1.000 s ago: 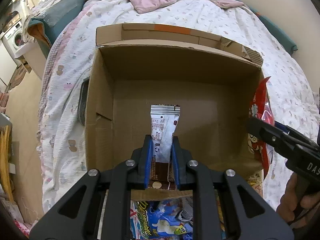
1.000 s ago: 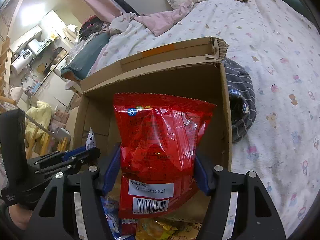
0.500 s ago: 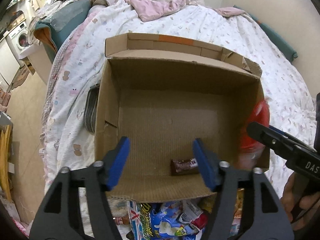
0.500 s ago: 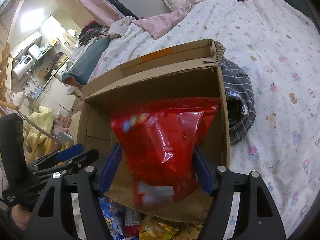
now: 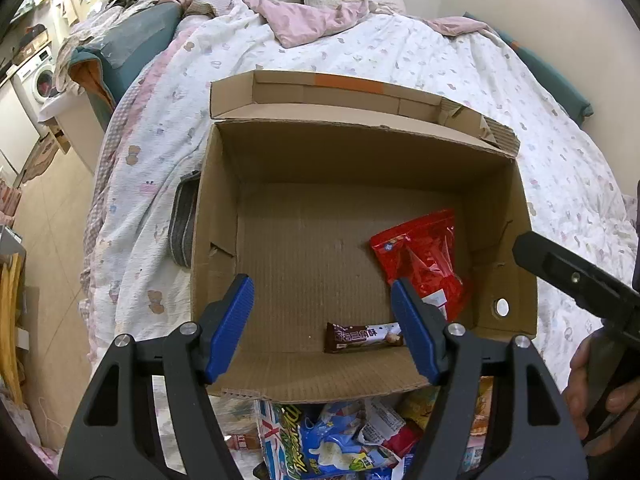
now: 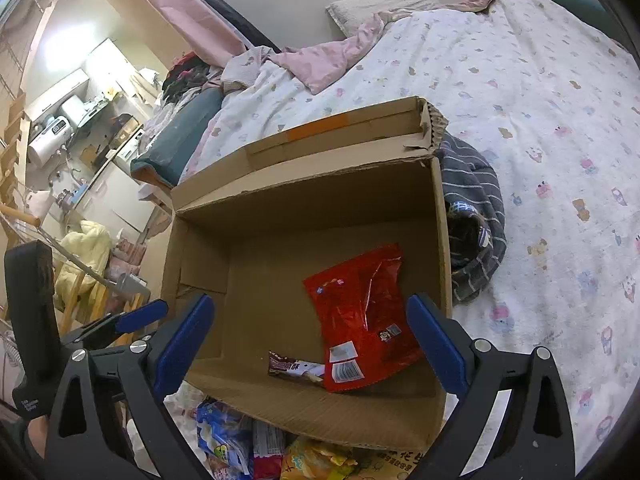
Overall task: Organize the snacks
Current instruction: 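Withdraw both open tools from the box toward the snack pile, then grasp the white snack bag with the right tool while the left tool grasps the blue chip bag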
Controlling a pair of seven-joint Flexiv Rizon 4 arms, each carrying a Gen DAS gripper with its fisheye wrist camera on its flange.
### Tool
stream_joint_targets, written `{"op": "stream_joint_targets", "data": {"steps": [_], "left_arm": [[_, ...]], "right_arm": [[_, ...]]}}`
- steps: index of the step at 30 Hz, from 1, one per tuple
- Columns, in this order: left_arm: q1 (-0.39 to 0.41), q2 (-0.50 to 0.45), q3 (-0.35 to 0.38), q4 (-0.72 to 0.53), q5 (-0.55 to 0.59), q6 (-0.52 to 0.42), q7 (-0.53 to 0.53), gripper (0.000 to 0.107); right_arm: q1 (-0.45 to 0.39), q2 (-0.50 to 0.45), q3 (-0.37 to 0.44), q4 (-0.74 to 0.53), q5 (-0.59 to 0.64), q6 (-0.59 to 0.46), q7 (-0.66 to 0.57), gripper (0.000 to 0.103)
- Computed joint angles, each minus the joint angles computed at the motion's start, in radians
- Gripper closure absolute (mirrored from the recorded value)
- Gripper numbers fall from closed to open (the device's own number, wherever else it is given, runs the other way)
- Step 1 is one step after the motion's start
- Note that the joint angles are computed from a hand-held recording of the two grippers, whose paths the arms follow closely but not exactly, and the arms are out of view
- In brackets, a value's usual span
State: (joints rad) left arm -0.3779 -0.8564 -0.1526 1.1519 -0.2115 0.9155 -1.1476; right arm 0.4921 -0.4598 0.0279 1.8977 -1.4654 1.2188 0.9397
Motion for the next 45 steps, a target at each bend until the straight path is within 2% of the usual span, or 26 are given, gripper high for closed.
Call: {"op": "stream_joint_targets", "data": {"steps": [8, 18, 21, 33, 41, 45], "left_arm": [[0.020, 0.043, -0.023, 0.066, -0.024, 0.038, 0.011, 0.039], [0.069, 0.157, -0.055, 0.237, -0.077, 0.132, 0.069, 0.038], [0.076, 0.185, -0.045, 0.279, -0.085, 0.154, 0.062, 0.027], [0.130, 0.276, -0.052, 0.426, -0.147, 0.134, 0.067, 0.025], [0.140, 0.331, -0.052, 0.525, -0.152, 0.142, 0.111, 0.025], [0.133, 0.334, -0.034, 0.538, -0.145, 0.133, 0.094, 0.025]], "right_arm": [[0.007, 0.031, 0.010, 0.001, -0.034, -0.040, 0.039, 0.004], [0.050, 0.113, 0.070, 0.062, 0.033, -0.167, 0.010, 0.004], [0.063, 0.136, 0.088, 0.086, 0.052, -0.197, 0.016, 0.004], [0.115, 0.174, 0.141, 0.144, 0.157, -0.280, 0.061, 0.004], [0.144, 0.168, 0.154, 0.158, 0.241, -0.285, 0.043, 0.004], [0.139, 0.182, 0.145, 0.204, 0.217, -0.229, 0.117, 0.004]]}}
